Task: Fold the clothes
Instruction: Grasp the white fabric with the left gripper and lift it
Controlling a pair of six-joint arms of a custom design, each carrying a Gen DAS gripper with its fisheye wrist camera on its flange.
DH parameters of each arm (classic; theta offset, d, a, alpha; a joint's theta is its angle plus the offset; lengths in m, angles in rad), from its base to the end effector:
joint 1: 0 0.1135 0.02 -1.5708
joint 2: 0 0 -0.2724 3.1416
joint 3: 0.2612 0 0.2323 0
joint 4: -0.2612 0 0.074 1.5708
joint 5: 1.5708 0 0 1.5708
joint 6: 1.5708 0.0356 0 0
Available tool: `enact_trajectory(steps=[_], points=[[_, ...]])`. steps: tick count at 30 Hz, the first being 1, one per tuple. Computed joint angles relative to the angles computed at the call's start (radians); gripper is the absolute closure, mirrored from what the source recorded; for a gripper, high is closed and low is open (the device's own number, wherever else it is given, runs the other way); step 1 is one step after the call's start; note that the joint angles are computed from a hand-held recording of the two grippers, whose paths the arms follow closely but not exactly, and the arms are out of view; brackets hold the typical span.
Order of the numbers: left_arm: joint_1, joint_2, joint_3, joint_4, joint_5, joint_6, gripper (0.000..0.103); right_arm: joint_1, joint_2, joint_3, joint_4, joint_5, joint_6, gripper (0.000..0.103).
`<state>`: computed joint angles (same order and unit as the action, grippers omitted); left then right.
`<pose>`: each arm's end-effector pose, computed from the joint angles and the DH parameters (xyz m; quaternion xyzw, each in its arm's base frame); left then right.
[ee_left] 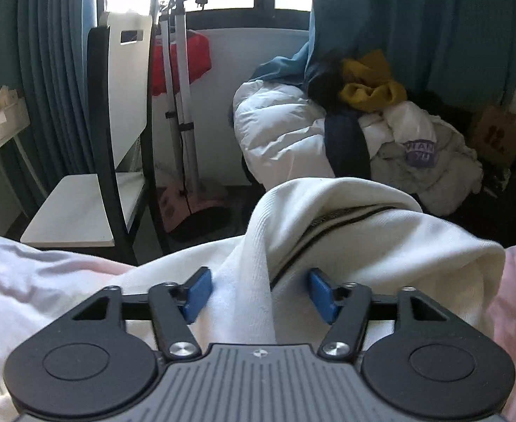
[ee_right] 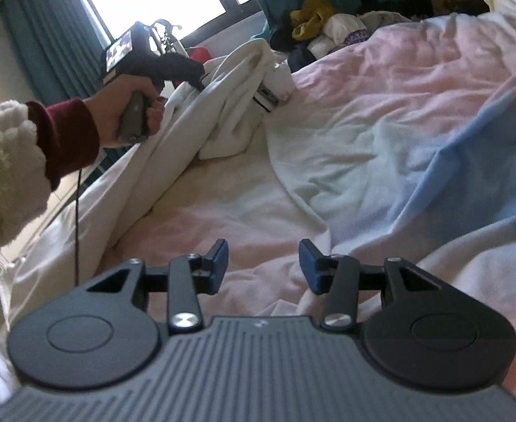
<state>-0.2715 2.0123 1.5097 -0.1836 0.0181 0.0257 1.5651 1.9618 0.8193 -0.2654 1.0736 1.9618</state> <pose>0.4302 -0.1204 0.2348 0.1376 0.8932 -0.0606 0.4238 0.0329 0.2862 0.0963 0.2096 0.8315 0.1662 0.4869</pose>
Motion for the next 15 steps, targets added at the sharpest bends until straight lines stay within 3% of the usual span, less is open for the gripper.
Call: enact_trajectory(steps=[1,3,5,10,15], points=[[-0.003,-0.004,-0.007,0.001,0.001,0.005,0.059,0.002,-0.001,-0.001,0.001,0.003,0.003,0.055],[-0.01,-0.045,-0.063,0.022,0.002,0.023,0.081,0.007,-0.004,-0.005,0.002,0.01,0.009,0.055],[-0.019,-0.1,-0.128,0.046,0.006,0.044,0.087,0.011,-0.007,-0.008,0.004,0.017,0.016,0.055],[-0.043,-0.413,-0.382,0.059,0.065,0.131,0.089,0.035,-0.01,0.044,-0.138,0.06,0.077,0.055],[-0.061,-0.82,-0.583,-0.102,0.149,0.242,0.092,0.089,0.0,0.13,-0.379,0.119,0.233,0.055]])
